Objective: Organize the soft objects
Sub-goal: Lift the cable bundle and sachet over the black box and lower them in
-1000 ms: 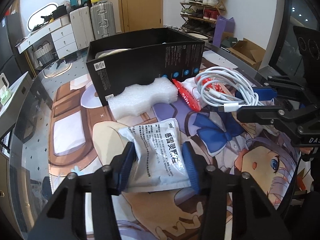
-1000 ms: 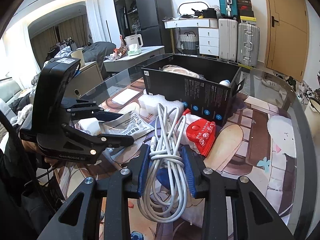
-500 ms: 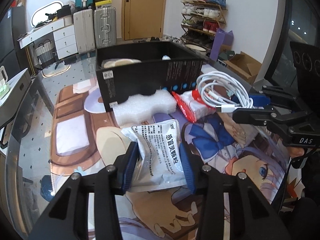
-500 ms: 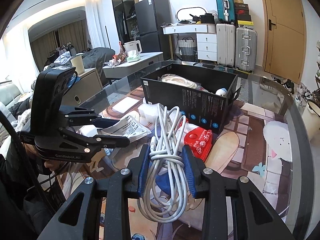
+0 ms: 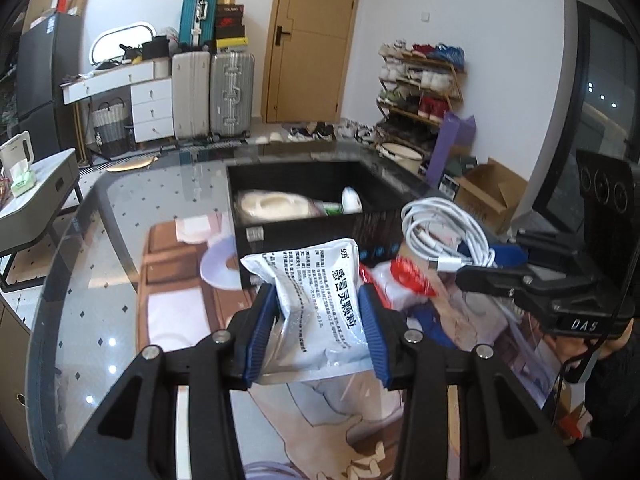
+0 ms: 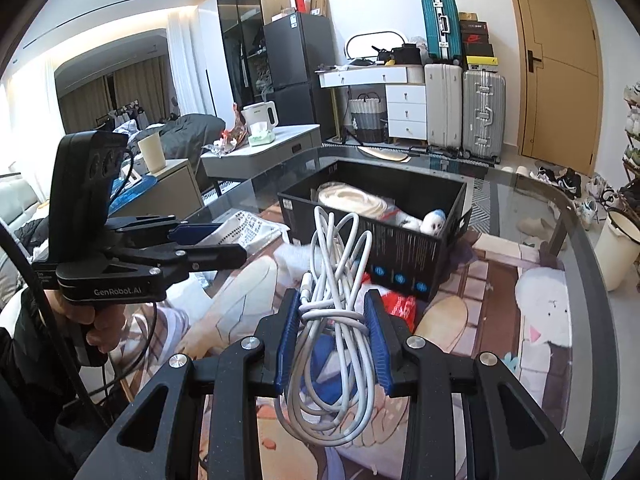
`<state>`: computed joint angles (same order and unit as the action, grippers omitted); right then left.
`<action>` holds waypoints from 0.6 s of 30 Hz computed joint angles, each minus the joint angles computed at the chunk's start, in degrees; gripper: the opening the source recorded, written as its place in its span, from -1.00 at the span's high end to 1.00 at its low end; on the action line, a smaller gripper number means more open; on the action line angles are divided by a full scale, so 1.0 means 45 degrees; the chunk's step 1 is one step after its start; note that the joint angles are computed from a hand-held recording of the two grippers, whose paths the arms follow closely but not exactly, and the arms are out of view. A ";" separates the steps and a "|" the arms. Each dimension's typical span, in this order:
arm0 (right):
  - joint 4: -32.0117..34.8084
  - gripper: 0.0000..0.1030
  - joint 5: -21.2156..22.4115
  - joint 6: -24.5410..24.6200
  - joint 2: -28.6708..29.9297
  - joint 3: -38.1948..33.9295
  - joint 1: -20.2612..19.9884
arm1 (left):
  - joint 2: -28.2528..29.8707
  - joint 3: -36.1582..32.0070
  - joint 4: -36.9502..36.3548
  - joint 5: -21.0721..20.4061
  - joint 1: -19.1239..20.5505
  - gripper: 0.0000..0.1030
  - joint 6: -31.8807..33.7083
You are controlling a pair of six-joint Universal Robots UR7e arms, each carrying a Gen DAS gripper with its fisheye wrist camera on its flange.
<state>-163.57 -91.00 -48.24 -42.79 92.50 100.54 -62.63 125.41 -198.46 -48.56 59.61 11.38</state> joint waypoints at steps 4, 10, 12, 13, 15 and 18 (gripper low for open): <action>-0.0136 0.36 0.0067 0.0171 0.0108 -0.0187 0.0080 | 0.0063 -0.0222 -0.0393 0.0046 -0.0051 0.19 0.0287; -0.0296 0.36 0.0193 0.0389 0.0262 -0.0496 0.0185 | 0.0226 -0.0596 -0.0736 0.0018 -0.0061 0.19 0.0629; -0.0314 0.36 0.0253 0.0426 0.0303 -0.0604 0.0205 | 0.0263 -0.0715 -0.0837 0.0004 -0.0052 0.19 0.0714; -0.0343 0.36 0.0286 0.0438 0.0322 -0.0648 0.0216 | 0.0294 -0.0796 -0.0857 0.0001 -0.0058 0.19 0.0734; -0.0352 0.36 0.0293 0.0468 0.0360 -0.0767 0.0242 | 0.0342 -0.0956 -0.0903 0.0006 -0.0043 0.19 0.0819; -0.0335 0.36 0.0340 0.0517 0.0467 -0.1024 0.0273 | 0.0433 -0.1201 -0.0994 0.0026 -0.0033 0.19 0.0976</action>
<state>-165.07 -89.47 -45.92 -40.69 87.89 101.77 -60.68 120.01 -202.93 -48.44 59.46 15.77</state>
